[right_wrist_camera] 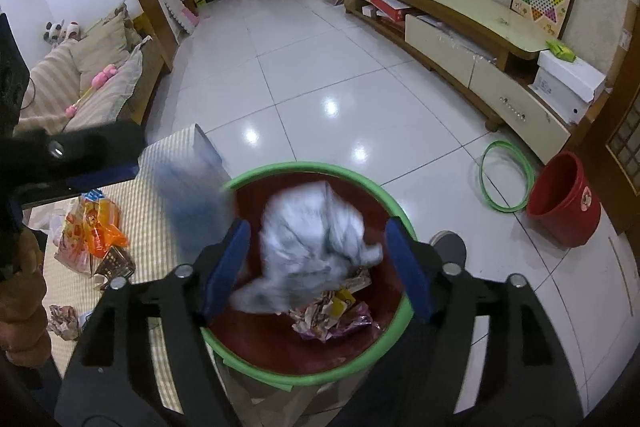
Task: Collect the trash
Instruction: 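Open both tools to drop carton and wrapper into the bucket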
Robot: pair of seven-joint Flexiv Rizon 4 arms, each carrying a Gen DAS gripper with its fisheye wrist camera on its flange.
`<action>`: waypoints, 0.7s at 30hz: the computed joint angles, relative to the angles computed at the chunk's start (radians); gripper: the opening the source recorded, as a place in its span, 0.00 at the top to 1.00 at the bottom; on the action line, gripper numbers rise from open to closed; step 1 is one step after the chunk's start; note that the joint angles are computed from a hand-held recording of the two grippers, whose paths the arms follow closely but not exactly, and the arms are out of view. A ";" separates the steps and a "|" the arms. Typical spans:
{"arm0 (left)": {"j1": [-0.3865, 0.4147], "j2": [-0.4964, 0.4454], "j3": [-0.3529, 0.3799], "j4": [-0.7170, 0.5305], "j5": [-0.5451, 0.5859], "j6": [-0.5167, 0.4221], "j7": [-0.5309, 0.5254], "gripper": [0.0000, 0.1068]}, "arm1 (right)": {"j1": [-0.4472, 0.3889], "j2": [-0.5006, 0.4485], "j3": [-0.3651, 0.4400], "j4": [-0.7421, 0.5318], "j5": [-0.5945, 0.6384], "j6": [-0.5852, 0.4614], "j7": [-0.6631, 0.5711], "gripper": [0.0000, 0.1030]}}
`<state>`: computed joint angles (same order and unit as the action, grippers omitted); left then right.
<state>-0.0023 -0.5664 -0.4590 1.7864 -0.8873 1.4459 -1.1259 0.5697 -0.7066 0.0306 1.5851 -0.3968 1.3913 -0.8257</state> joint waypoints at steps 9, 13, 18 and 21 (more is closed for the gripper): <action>0.033 0.051 -0.015 0.060 -0.035 0.039 0.013 0.11 | 0.043 0.017 -0.061 0.019 -0.034 0.027 0.046 0.05; 0.066 0.102 -0.041 0.121 -0.087 0.084 0.062 0.11 | 0.057 0.016 -0.060 0.008 -0.051 0.031 0.059 0.05; 0.126 0.180 -0.099 0.214 -0.251 0.136 0.181 0.11 | 0.057 -0.002 -0.021 -0.022 -0.042 0.020 0.055 0.05; 0.158 0.230 -0.135 0.261 -0.428 0.166 0.310 0.11 | 0.065 -0.017 0.002 -0.045 -0.034 0.009 0.047 0.05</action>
<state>0.1557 -0.3363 -0.5942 2.0473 -1.3157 1.6116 -0.8162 0.6349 -0.7238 0.0324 1.5396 -0.4311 1.4002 -0.7786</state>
